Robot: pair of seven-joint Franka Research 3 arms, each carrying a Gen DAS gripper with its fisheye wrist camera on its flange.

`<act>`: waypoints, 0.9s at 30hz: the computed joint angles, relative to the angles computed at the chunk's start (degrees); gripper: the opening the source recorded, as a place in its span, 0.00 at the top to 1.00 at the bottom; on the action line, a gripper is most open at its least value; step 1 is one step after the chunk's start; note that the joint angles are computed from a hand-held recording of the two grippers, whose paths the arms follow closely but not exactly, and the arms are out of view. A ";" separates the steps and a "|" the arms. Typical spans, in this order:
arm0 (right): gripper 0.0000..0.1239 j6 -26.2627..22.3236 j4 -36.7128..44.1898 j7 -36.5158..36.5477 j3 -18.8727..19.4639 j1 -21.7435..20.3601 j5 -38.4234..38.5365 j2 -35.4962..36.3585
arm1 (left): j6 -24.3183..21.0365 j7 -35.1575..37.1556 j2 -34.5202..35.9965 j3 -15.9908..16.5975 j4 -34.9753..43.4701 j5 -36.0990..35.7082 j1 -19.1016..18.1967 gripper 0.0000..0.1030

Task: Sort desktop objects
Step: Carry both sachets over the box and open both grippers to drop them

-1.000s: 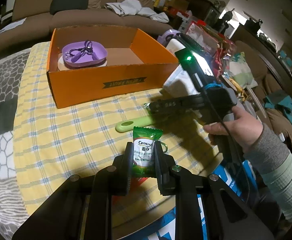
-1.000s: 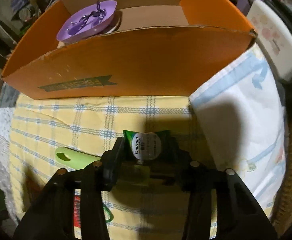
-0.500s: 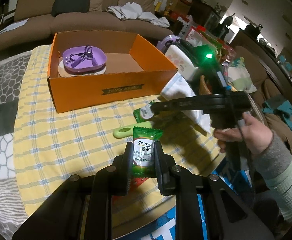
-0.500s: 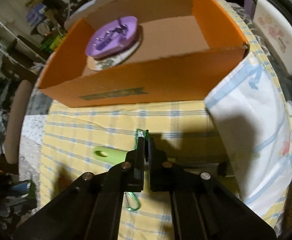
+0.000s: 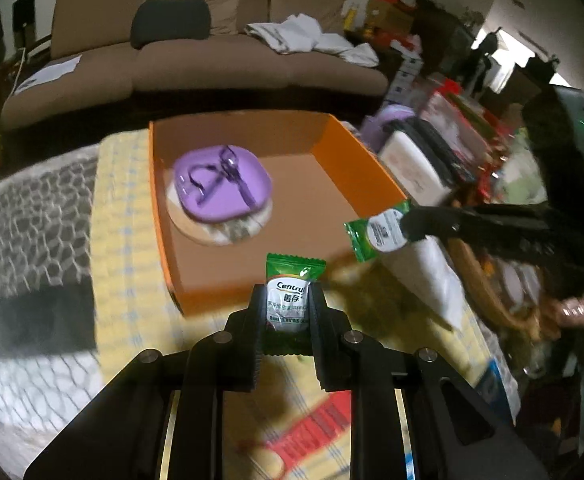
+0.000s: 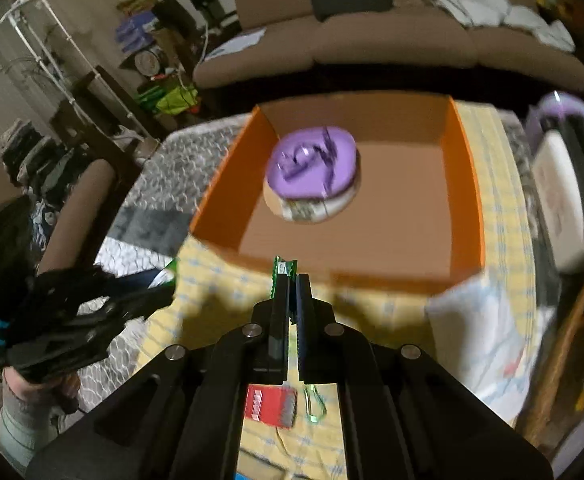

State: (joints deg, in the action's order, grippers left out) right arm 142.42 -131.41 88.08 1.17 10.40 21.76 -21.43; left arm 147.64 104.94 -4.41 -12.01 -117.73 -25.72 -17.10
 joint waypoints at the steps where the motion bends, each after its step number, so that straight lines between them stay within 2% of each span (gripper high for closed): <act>1: 0.97 0.06 1.91 -0.45 -0.39 0.21 0.52 1.96 | -1.66 -1.76 3.22 0.02 4.02 2.09 0.39 0.81; 6: 0.97 1.29 10.58 -1.41 -1.37 -0.29 2.35 12.60 | -7.33 -10.69 16.13 -1.24 19.15 10.11 2.36 0.81; 11: 0.97 2.37 18.68 -0.48 -1.88 -1.89 4.58 23.41 | -12.98 -19.05 28.53 -2.52 33.60 17.06 2.63 0.81; 13: 0.97 2.56 21.10 0.76 -1.73 -2.31 3.61 26.70 | -15.92 -21.63 33.10 -2.86 39.02 18.82 2.19 0.81; 19: 0.97 2.96 25.33 2.87 -1.39 -2.89 1.40 32.46 | -20.78 -26.40 42.04 -2.44 49.72 23.76 0.27 0.79; 22: 0.97 4.22 25.83 5.56 -1.77 -2.61 -0.87 33.84 | -19.86 -28.86 42.99 -2.16 50.21 24.98 0.27 0.71; 24: 0.97 4.73 26.03 6.42 -1.70 -2.65 -1.40 34.57 | -18.77 -29.15 42.42 -2.80 48.97 24.52 1.06 0.56; 26: 0.97 5.20 26.20 7.15 -1.57 -2.47 -2.05 35.09 | -16.46 -27.84 40.92 -4.53 46.22 22.10 2.84 0.50; 27: 0.97 5.73 26.09 7.63 -1.55 -2.24 -2.57 35.15 | -16.66 -28.16 40.43 -4.26 45.81 22.49 2.62 0.49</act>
State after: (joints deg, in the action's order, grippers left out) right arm 148.15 -105.32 95.71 -0.38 8.16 19.19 13.72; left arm 130.99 76.79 36.02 -16.27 -71.91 -3.23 -14.48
